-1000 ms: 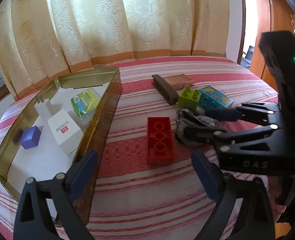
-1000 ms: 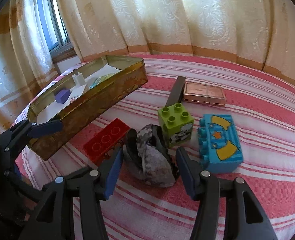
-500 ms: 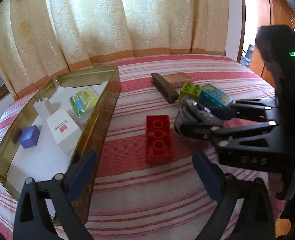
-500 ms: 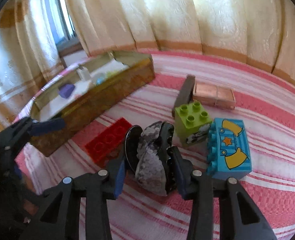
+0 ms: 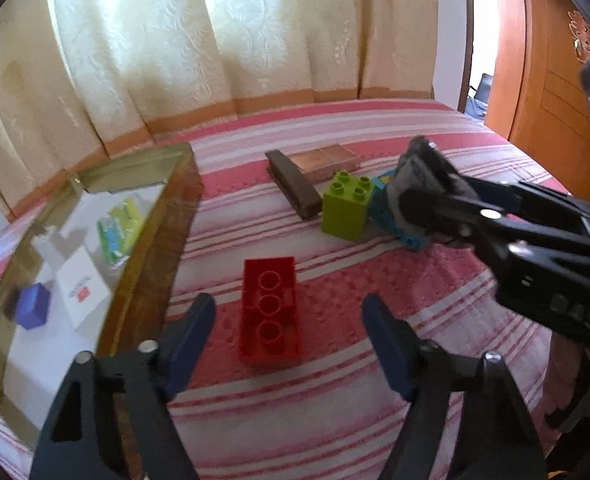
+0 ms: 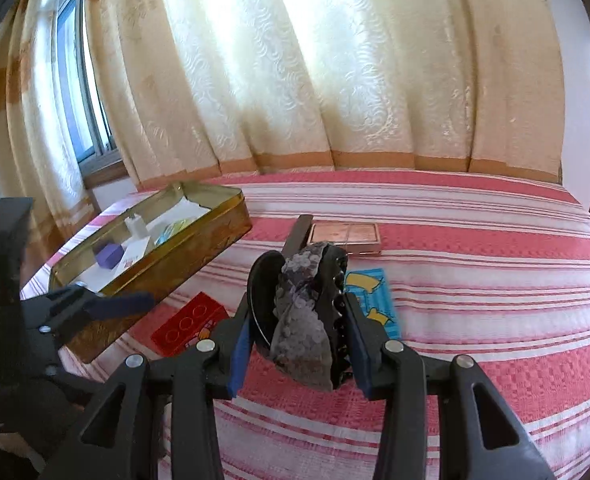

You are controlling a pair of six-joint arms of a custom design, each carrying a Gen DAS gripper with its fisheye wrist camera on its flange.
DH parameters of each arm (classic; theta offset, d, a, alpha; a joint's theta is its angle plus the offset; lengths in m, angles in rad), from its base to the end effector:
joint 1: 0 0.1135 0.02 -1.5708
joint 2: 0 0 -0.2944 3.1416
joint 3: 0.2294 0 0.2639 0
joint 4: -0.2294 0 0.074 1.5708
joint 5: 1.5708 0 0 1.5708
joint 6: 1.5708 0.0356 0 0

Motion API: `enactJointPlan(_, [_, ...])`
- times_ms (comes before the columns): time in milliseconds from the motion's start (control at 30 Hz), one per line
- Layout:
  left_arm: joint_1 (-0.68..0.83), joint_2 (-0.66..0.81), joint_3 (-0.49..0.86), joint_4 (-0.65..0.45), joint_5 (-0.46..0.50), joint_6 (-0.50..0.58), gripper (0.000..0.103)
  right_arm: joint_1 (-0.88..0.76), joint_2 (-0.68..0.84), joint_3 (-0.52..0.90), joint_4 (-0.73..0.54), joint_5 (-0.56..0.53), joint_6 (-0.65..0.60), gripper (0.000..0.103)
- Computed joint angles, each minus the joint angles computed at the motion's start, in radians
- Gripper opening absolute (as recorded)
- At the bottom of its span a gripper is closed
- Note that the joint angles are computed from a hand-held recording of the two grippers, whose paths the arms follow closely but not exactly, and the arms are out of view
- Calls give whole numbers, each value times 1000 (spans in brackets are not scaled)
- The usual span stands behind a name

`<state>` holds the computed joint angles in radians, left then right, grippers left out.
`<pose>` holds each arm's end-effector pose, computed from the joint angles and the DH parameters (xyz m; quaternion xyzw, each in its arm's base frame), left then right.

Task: Organize rigid objects
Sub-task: 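Lift the red brick with the left gripper while the right lifts the plush toy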

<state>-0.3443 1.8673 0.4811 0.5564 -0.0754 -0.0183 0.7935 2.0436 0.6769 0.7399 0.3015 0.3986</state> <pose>0.2702 -0.0940 0.0727 0.1377 0.9214 -0.0307 0.3622 0.2547 0.2438 0.0728 -0.1058 0.8768 0.1416 0.4471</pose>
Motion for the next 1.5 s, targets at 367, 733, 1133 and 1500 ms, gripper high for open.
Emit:
enactJointPlan(367, [47,80,89,-74,68,-36,45,3,1,4,-12,5,-4,44])
enactJointPlan(733, [51,42,14,42,61,-49,30,24,-3,-5,-2,57,-12,44])
enactJointPlan(1133, [36,-20,-115,256,-41,-67,30,53,-8,-20,29,120,-36,44])
enactJointPlan(1500, [25,-24,-210,457,-117,-85,30,75,-13,-60,116,174,-51,44])
